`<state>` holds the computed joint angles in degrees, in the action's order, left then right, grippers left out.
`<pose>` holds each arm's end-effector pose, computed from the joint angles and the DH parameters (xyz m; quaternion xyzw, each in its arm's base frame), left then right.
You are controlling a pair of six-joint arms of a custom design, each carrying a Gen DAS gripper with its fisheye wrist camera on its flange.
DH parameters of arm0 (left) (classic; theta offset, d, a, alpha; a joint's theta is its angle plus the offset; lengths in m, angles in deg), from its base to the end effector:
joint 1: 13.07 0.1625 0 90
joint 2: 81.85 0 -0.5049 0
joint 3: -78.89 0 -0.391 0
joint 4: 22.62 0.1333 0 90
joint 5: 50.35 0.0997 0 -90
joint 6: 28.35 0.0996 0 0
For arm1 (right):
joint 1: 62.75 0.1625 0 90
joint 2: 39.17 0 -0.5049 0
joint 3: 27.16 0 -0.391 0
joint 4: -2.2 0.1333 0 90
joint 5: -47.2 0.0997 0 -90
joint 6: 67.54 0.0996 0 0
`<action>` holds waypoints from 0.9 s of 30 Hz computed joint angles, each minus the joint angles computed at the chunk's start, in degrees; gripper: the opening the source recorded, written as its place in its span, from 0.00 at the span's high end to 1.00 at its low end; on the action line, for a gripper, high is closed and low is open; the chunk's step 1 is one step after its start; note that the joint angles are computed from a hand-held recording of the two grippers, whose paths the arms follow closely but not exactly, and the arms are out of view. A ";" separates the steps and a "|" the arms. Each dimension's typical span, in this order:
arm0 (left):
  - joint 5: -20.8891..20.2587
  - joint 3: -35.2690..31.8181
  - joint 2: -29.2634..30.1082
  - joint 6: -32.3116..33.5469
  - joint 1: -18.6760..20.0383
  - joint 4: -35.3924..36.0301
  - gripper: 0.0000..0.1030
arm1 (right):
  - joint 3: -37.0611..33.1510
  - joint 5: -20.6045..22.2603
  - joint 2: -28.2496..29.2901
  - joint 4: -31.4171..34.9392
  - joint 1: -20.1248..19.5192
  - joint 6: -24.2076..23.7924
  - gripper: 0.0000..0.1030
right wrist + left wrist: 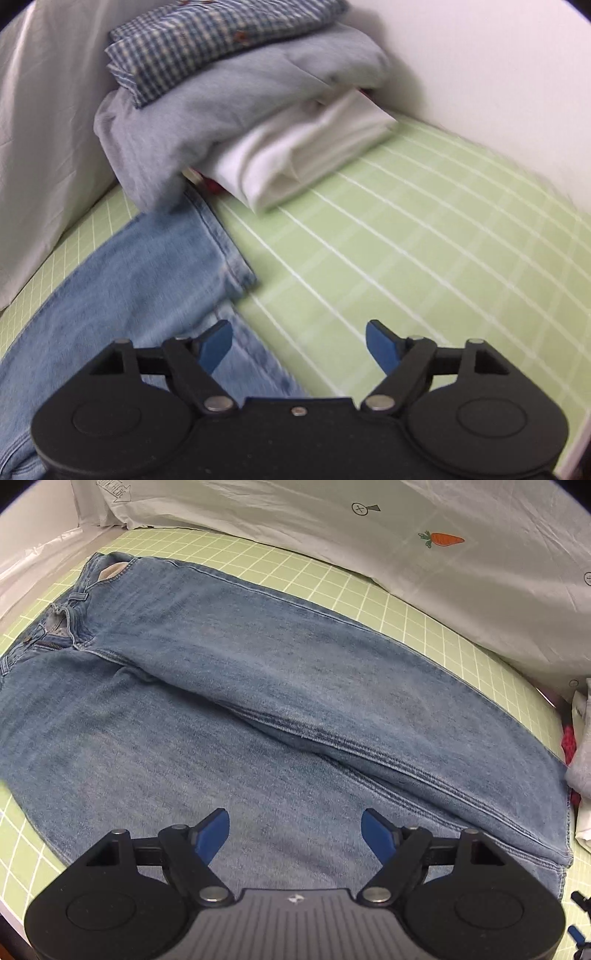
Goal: Fold clothes
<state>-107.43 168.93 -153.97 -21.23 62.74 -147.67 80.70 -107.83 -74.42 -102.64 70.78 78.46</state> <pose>0.0231 -0.6732 0.4722 0.1339 0.9398 -0.1598 0.2708 0.4078 -0.3668 -0.0260 -0.4131 -0.6648 0.5029 0.3668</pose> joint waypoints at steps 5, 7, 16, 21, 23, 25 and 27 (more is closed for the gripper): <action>-1.99 2.64 -3.35 2.93 0.50 -0.59 0.22 | -4.12 4.74 4.49 2.69 3.38 1.51 0.08; -2.42 3.27 -4.54 3.64 0.80 -0.38 0.22 | -5.32 6.10 6.07 1.73 4.39 0.53 0.08; -2.62 1.51 -7.39 6.03 2.95 2.07 0.20 | -13.05 11.35 11.79 2.99 5.86 -2.23 0.02; -2.86 -2.02 -7.13 7.67 4.93 4.09 0.20 | -18.09 12.90 14.68 7.03 5.27 -1.80 0.07; -2.91 -3.65 -6.75 8.03 5.66 4.61 0.20 | -21.24 13.35 15.77 12.51 5.14 0.48 0.28; -3.22 -4.92 -6.46 8.69 6.32 5.11 0.20 | -23.30 13.04 16.30 16.10 5.18 0.83 0.71; -3.35 -6.57 -5.92 9.14 7.03 6.40 0.20 | -24.08 13.03 16.42 17.49 5.22 0.17 0.88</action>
